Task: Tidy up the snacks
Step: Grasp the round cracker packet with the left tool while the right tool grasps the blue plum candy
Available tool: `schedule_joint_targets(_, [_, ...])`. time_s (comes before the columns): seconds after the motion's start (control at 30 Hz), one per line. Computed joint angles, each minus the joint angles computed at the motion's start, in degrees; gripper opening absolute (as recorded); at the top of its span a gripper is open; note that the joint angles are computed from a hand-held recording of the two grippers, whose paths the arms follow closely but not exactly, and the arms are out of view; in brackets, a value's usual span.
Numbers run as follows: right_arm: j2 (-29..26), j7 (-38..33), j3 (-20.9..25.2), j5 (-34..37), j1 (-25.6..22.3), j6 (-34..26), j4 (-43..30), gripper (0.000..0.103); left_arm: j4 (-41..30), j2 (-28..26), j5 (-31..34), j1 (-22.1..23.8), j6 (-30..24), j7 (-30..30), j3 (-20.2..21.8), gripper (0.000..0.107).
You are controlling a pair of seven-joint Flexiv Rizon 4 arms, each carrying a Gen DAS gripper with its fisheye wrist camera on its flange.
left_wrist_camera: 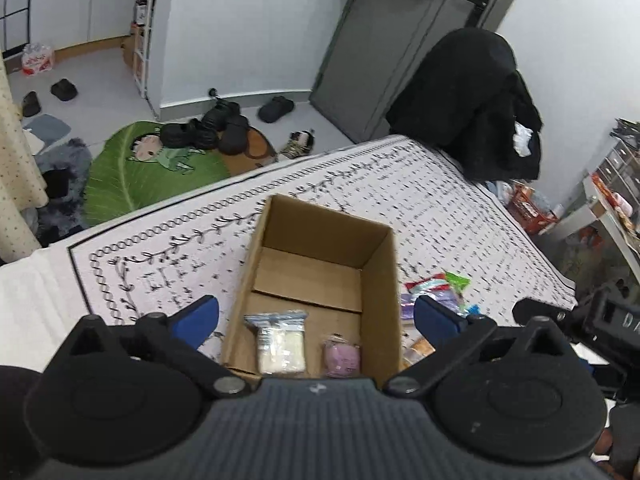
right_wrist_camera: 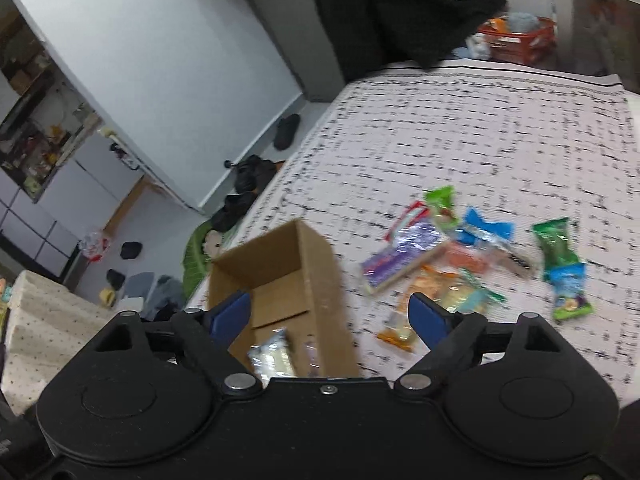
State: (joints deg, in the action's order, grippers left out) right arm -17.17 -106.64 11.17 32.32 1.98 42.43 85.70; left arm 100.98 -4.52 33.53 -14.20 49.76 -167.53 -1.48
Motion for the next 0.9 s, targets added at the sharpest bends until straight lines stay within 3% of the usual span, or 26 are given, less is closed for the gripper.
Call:
schedule_joint_targets(0.2, [-0.45,0.65,-1.29,-0.89,-1.44,0.42,0.55,0.090,-2.80,-2.46,1.14,-1.21,1.46,0.91,-0.54,0.103])
schedule_joint_targets(0.63, [-3.76,1.11,-2.54,-1.64,-6.20,-0.78,-1.45,0.090,-9.52,-10.05,-4.06,-5.96,3.80,4.84,1.39,0.103])
schedule_joint_targets(0.9, [-7.11,1.12,-2.47,-2.06,-8.48,-2.15,-3.83,0.080,-14.13,-15.56,-7.66,-8.35,5.19,9.78,2.16,0.101])
